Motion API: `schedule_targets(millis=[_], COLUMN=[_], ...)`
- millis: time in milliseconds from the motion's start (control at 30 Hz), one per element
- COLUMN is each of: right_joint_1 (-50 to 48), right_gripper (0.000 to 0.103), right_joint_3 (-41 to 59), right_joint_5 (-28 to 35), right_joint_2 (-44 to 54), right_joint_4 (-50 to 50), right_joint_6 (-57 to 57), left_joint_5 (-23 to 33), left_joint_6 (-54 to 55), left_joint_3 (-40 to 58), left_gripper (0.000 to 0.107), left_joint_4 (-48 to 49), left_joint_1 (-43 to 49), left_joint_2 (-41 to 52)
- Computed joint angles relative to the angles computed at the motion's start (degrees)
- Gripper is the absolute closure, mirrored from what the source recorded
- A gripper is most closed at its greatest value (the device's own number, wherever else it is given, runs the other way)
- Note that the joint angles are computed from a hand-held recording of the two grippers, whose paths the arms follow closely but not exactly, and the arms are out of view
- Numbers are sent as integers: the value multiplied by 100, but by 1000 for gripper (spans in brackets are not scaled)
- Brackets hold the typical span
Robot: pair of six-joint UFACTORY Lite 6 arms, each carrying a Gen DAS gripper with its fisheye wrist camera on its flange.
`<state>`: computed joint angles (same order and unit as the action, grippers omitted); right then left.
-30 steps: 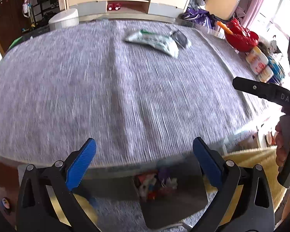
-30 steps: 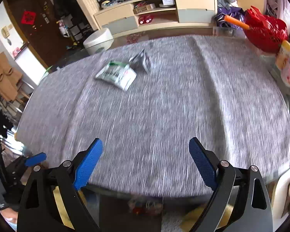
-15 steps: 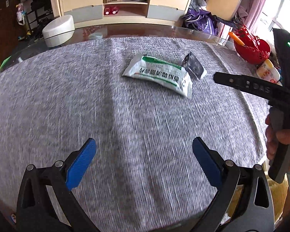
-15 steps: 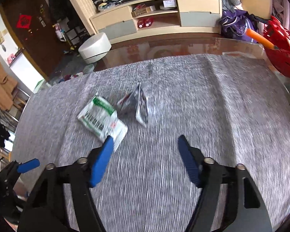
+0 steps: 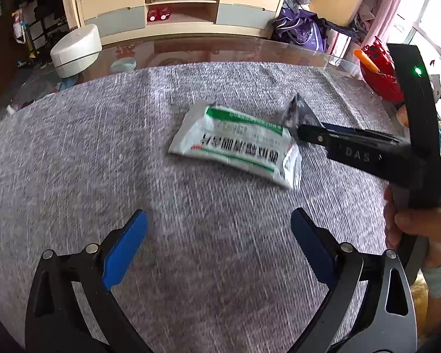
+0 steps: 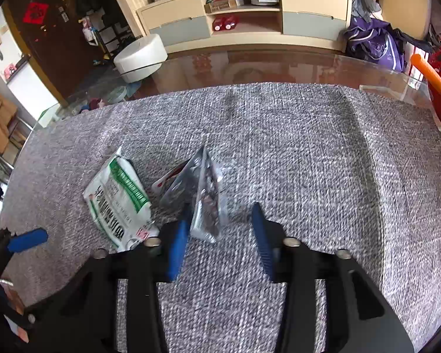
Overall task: Collect trash
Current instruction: 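Grasp the white-green medicine packet with the left gripper while the right gripper grasps the clear bag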
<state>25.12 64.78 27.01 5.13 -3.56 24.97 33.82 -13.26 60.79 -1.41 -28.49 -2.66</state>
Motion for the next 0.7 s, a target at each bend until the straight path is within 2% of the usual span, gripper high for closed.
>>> schedule_targets(millis=[33,233,467,633,700], right_joint_1=[-65,-431,-863,-1033,-1057], right_gripper=[81,82,82,82,82], right_joint_3=[-22,-258,-286,-466,-506], right_joint_5=[-35,-221,-84,-104,-128], right_joint_2=[-15,-275,-432,-531,-540], right_joint_4=[158,367,887,1218,1234], right_joint_6=[-174,-472,-1130,-1433,-1454], left_joint_5=[-32,-91,-245,-383,-445], left_joint_6=[51,141,23,-448,-752], left_joint_3=[105,847,1496,1592,1580], left_gripper=[15,14,14,12,18], left_joint_4=[-32,-34,43,665,1045], left_joint_1=[15,-59,-275,-433,-491], left_joint_2=[117,894,1734,2021,2052])
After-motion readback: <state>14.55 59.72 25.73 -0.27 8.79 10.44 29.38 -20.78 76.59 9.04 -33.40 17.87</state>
